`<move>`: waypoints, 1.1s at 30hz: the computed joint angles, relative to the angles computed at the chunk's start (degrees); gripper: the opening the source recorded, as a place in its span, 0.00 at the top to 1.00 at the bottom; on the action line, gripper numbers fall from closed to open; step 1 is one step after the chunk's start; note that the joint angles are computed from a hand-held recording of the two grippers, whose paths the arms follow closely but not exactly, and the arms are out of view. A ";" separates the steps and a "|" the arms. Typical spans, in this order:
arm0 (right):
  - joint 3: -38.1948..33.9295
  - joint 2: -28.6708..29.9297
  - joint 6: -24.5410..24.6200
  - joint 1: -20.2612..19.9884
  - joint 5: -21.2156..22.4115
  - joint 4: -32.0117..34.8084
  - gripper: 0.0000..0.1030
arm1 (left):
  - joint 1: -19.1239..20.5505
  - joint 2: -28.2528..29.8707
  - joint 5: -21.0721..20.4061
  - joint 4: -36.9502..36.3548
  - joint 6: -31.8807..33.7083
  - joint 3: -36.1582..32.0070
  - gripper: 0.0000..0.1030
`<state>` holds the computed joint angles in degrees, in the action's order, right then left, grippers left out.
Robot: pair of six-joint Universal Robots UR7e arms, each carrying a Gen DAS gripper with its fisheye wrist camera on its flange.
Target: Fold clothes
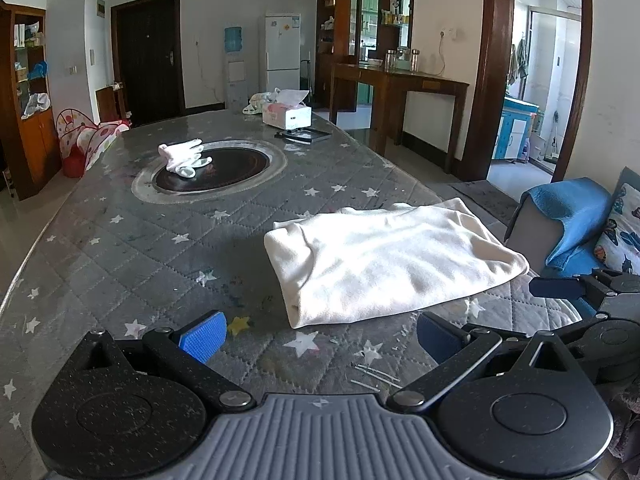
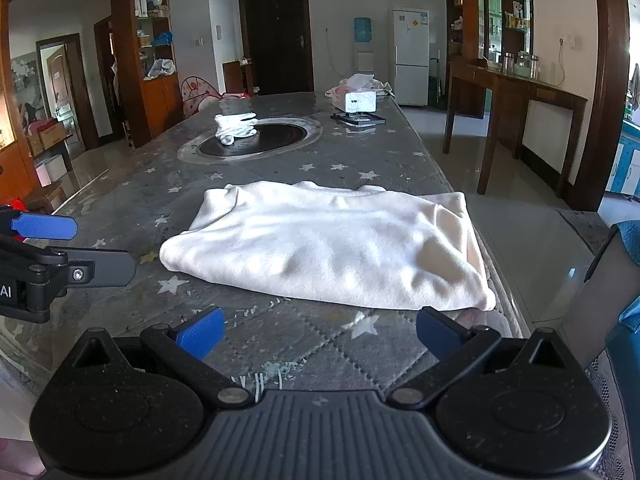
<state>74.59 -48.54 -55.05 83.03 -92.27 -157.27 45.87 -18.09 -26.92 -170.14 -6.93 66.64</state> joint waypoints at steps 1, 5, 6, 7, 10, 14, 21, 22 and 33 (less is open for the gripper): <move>0.20 -0.15 -0.02 -0.02 0.10 -0.09 0.00 | -0.09 0.00 0.06 -0.23 0.13 0.11 0.00; 0.87 -0.57 -0.16 -0.02 0.46 -0.54 0.00 | -0.40 -0.01 0.06 -1.41 0.94 0.53 0.00; 1.03 -0.67 -0.20 -0.03 0.55 -0.58 0.00 | -0.48 -0.03 0.04 -1.62 1.04 0.65 0.00; 1.22 -0.80 -0.27 -0.02 0.65 -0.62 0.00 | -0.56 -0.01 0.16 -1.87 1.28 0.72 0.00; 1.65 -1.11 -0.48 -0.04 0.91 -0.71 0.00 | -0.79 -0.02 0.36 -2.46 1.76 0.99 0.00; 2.09 -1.43 -0.63 -0.09 1.15 -0.80 0.00 | -1.07 0.04 0.80 -2.75 2.21 1.09 0.00; 2.64 -1.90 -1.02 -0.02 1.40 -0.84 0.00 | -1.64 -0.09 1.60 -2.20 2.57 1.20 0.00; 2.71 -1.95 -1.08 0.00 1.45 -0.87 0.00 | -1.70 -0.07 1.79 -1.90 2.55 1.10 0.00; 2.92 -2.25 -0.97 0.12 1.65 -0.85 0.00 | -2.48 -0.38 3.31 1.19 0.66 1.12 0.00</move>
